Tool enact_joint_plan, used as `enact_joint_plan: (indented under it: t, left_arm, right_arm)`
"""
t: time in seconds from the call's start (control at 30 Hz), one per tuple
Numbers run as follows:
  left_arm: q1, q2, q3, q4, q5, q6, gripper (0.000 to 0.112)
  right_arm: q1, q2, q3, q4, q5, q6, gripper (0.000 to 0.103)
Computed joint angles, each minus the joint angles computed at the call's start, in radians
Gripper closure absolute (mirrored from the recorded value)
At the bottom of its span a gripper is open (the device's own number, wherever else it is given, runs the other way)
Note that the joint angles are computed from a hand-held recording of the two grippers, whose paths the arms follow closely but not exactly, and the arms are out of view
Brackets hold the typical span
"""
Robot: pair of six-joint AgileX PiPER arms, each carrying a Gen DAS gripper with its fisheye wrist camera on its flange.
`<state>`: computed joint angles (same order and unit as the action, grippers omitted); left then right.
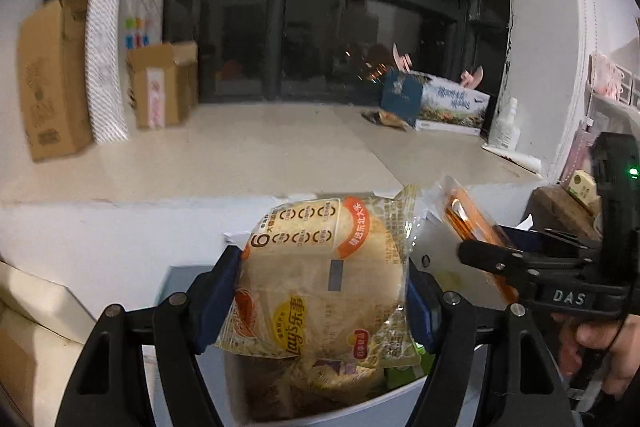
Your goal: Organize snacks
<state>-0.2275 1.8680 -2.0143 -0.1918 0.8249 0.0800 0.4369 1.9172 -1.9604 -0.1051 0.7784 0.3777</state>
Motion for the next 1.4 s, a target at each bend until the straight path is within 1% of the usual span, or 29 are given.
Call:
enact_joint_plan:
  t: [0.03,0.07,0.1,0.13,0.2,0.23,0.33,0.43,0.5,0.57,0.6,0.67,0.7,0.73,0.77,0.8,0.83,0.87,0.93,0.97,1.03,1.07,1.1,1.13,1.2,1.23,1.27,1.33,1.4]
  left_arm:
    - [0.004,0.039,-0.052,-0.012,0.039,0.007,0.026]
    - [0.004,0.074,-0.096,0.004,0.063,-0.005,0.011]
    - [0.005,0.089,-0.105,0.017,0.059,-0.023,0.009]
    - [0.009,0.103,-0.12,0.015,0.07,-0.029,0.009]
    - [0.017,0.122,-0.139,-0.001,0.101,-0.034,0.009]
    - [0.02,0.105,-0.104,-0.019,0.079,-0.02,0.009]
    - [0.021,0.043,0.003,-0.052,0.009,0.014,0.009]
    - [0.005,-0.028,0.082,-0.016,-0.021,-0.005,0.009]
    - [0.0,-0.105,0.17,-0.008,-0.068,-0.005,0.009]
    - [-0.028,-0.189,0.261,0.101,-0.122,-0.093,0.009]
    - [-0.034,-0.228,0.302,0.119,-0.144,-0.106,0.009]
    - [-0.033,-0.318,0.398,0.087,-0.186,-0.076,0.009]
    - [-0.028,-0.371,0.463,0.058,-0.22,-0.052,0.009]
    - [-0.024,-0.395,0.489,0.038,-0.225,-0.034,0.009]
    - [-0.014,-0.432,0.524,0.006,-0.22,-0.017,0.009]
    - [-0.007,-0.454,0.541,-0.011,-0.203,-0.012,0.009]
    - [-0.005,-0.476,0.555,-0.015,-0.185,-0.012,0.009]
    - [-0.015,-0.517,0.582,0.021,-0.169,-0.046,0.009]
    - [-0.052,-0.621,0.663,0.103,-0.18,-0.115,0.009]
    - [-0.075,-0.659,0.686,0.139,-0.166,-0.141,0.009]
    - [-0.124,-0.733,0.729,0.211,-0.127,-0.213,0.009]
    - [-0.159,-0.776,0.752,0.272,-0.097,-0.284,0.009]
    - [-0.183,-0.818,0.775,0.294,-0.072,-0.325,0.009]
    - [-0.2,-0.842,0.788,0.307,-0.053,-0.348,0.009]
    - [-0.297,-0.909,0.829,0.43,-0.005,-0.481,0.009]
    - [-0.365,-0.936,0.847,0.513,0.027,-0.561,0.009]
    - [-0.448,-0.962,0.862,0.602,0.073,-0.648,0.009]
    - [-0.567,-0.999,0.885,0.705,0.145,-0.769,0.009]
    - [-0.658,-1.029,0.902,0.75,0.2,-0.828,0.009]
  right_arm:
    - [-0.021,0.033,-0.038,0.053,0.009,-0.032,0.02]
    - [-0.031,0.044,-0.045,0.066,-0.003,-0.034,0.008]
    - [-0.037,0.055,-0.05,0.063,-0.012,-0.031,0.003]
    - [-0.04,0.073,-0.073,0.059,0.009,-0.036,0.0]
    - [-0.032,0.103,-0.118,0.01,0.079,-0.009,0.0]
    - [-0.034,0.092,-0.089,0.006,0.066,-0.004,0.0]
    - [-0.042,0.027,0.032,0.008,-0.032,0.008,0.0]
    - [-0.034,-0.005,0.066,-0.02,-0.059,0.043,0.0]
    - [-0.025,-0.044,0.111,-0.035,-0.101,0.067,0.0]
    - [-0.008,-0.102,0.178,-0.065,-0.16,0.097,0.0]
    - [0.002,-0.124,0.198,-0.079,-0.17,0.11,0.0]
    - [0.033,-0.18,0.253,-0.115,-0.19,0.133,0.0]
    - [0.059,-0.215,0.291,-0.173,-0.2,0.17,0.0]
    - [0.096,-0.253,0.339,-0.271,-0.219,0.234,0.0]
    - [0.136,-0.285,0.374,-0.371,-0.212,0.291,0.0]
    - [0.179,-0.313,0.404,-0.471,-0.192,0.354,0.0]
    - [0.239,-0.342,0.43,-0.571,-0.142,0.425,0.0]
    - [0.286,-0.353,0.447,-0.661,-0.092,0.506,0.0]
    - [0.394,-0.413,0.52,-0.802,0.006,0.649,0.0]
    - [0.419,-0.436,0.549,-0.82,0.012,0.677,0.0]
    - [0.466,-0.499,0.612,-0.791,0.023,0.685,0.0]
    - [0.507,-0.529,0.645,-0.815,0.049,0.726,0.0]
    - [0.549,-0.553,0.67,-0.834,0.082,0.759,0.0]
    - [0.609,-0.579,0.694,-0.858,0.138,0.796,0.0]
    - [0.687,-0.621,0.749,-0.896,0.186,0.866,0.0]
    - [0.732,-0.643,0.776,-0.888,0.22,0.889,0.0]
    - [0.753,-0.66,0.795,-0.874,0.228,0.898,0.0]
    - [0.823,-0.7,0.848,-0.887,0.271,0.988,0.0]
    - [0.901,-0.732,0.884,-0.904,0.332,1.077,0.0]
